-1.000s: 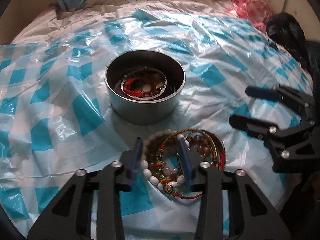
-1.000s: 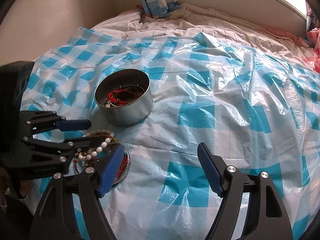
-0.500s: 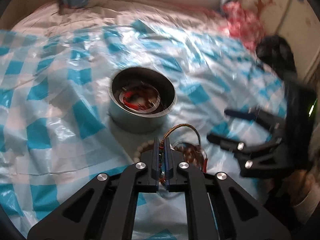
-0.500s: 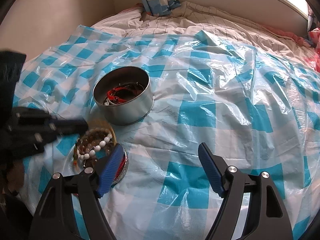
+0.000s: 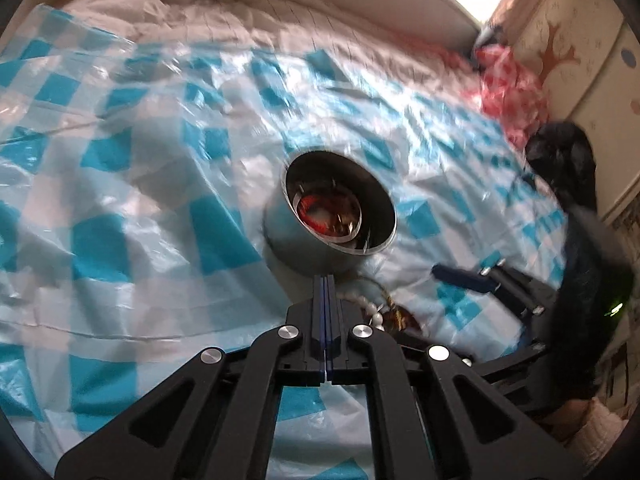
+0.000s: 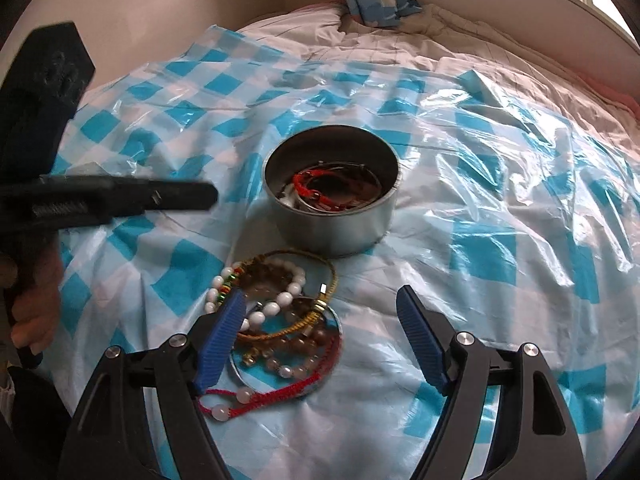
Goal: Organize jewelry
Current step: 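Lift the gold bracelet with the left gripper while the right gripper grasps a white-bead bracelet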
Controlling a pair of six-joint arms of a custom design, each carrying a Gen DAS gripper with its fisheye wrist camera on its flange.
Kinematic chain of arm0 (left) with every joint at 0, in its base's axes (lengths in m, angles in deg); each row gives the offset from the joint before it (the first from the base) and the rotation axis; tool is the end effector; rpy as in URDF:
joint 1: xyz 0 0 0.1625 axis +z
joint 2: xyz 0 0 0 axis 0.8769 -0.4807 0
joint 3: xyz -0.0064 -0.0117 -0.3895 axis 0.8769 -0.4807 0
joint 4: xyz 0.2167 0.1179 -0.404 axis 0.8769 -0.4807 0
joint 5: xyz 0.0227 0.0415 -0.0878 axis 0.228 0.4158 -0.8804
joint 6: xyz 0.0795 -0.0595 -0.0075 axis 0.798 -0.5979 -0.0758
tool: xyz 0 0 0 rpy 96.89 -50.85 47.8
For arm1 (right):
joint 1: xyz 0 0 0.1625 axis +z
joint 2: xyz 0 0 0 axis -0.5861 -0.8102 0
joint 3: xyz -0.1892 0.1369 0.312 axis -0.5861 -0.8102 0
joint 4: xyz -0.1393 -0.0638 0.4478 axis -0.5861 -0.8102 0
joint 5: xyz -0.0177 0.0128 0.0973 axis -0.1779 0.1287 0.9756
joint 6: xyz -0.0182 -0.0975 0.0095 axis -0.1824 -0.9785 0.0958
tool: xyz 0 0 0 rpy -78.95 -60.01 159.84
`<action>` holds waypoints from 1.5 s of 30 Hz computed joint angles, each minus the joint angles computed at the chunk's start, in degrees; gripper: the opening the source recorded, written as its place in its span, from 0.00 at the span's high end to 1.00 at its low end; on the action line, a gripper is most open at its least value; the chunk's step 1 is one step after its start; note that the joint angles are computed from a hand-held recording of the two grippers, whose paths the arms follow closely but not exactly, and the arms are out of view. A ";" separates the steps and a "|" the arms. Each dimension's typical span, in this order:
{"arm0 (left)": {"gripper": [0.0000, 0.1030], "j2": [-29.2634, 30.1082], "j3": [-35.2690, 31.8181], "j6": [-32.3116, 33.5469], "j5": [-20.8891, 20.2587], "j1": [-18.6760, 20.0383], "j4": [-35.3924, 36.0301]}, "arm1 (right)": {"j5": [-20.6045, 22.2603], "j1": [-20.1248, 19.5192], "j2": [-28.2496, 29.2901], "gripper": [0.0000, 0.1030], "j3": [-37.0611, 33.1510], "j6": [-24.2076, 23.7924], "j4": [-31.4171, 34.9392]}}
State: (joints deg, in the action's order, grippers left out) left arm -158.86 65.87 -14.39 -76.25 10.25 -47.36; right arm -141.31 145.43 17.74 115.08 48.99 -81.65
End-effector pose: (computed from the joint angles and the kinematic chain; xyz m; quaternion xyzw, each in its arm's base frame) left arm -0.0489 -0.6892 0.2968 0.1887 0.9440 -0.2034 0.1785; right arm 0.3274 -0.6518 -0.0080 0.2978 -0.9037 0.2142 0.2209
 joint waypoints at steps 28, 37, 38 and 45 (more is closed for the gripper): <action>0.93 -1.77 0.10 -2.57 -0.15 1.27 -5.26 | 2.32 -0.73 0.54 0.28 -2.09 1.89 4.51; 0.93 -1.94 0.09 -3.14 1.33 1.35 -5.49 | 2.31 -0.32 5.16 0.52 -8.56 0.77 13.42; 0.93 -1.92 0.01 -3.29 1.44 1.42 -5.47 | 2.67 -0.32 5.15 0.57 -8.61 0.58 13.56; 0.93 -1.74 -0.07 -2.63 1.73 1.17 -5.29 | 5.17 -0.81 1.95 0.92 -4.34 1.41 9.58</action>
